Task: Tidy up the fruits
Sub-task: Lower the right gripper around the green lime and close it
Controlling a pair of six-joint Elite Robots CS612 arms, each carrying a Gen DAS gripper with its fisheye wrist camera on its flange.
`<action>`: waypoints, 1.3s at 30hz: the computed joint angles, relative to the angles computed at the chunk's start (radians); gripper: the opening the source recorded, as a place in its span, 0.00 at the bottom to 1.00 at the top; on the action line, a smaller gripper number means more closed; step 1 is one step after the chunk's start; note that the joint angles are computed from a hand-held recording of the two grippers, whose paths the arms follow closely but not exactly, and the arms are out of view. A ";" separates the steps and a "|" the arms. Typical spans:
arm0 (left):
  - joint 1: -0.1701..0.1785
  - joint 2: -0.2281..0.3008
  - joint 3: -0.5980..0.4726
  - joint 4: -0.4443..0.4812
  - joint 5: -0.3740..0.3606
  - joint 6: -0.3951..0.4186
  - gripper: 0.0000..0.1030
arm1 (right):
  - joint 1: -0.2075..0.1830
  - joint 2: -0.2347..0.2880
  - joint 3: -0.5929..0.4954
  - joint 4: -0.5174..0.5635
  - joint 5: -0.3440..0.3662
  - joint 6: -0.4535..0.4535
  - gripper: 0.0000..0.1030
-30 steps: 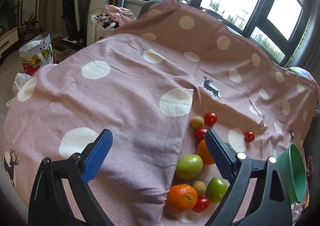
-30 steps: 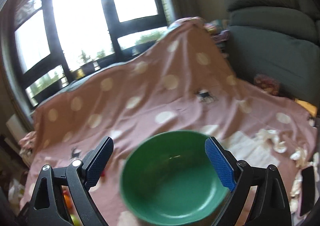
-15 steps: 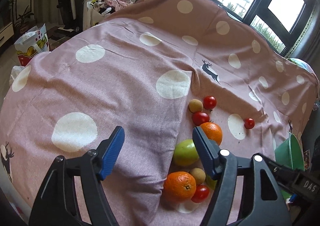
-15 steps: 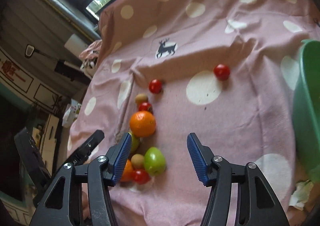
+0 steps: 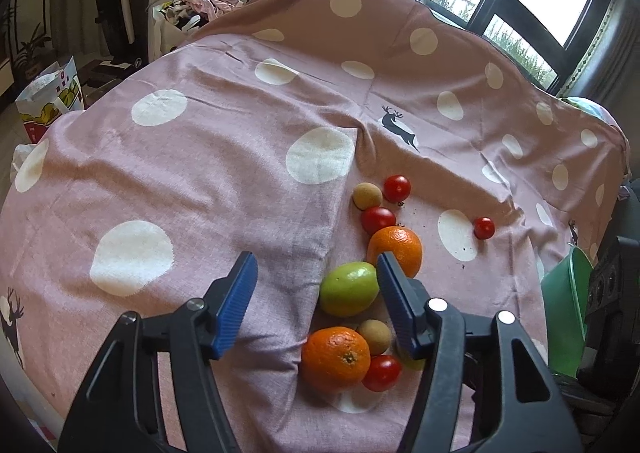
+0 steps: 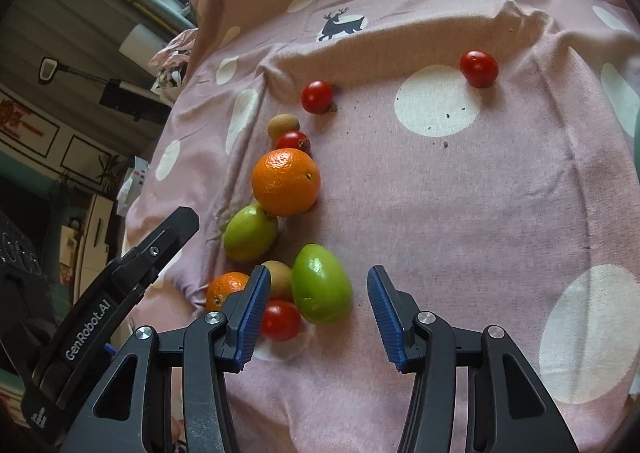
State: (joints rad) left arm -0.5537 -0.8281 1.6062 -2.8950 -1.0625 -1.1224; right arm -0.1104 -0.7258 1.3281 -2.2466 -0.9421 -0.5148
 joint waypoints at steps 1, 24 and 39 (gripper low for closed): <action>0.000 0.001 -0.002 0.000 -0.002 0.002 0.59 | 0.002 0.002 -0.002 -0.001 -0.005 0.003 0.52; -0.002 0.037 -0.053 -0.099 -0.177 0.148 0.52 | -0.017 0.033 -0.054 0.008 -0.077 0.101 0.35; 0.002 0.069 -0.103 -0.081 -0.319 0.219 0.48 | -0.042 0.044 -0.067 -0.030 -0.024 0.175 0.39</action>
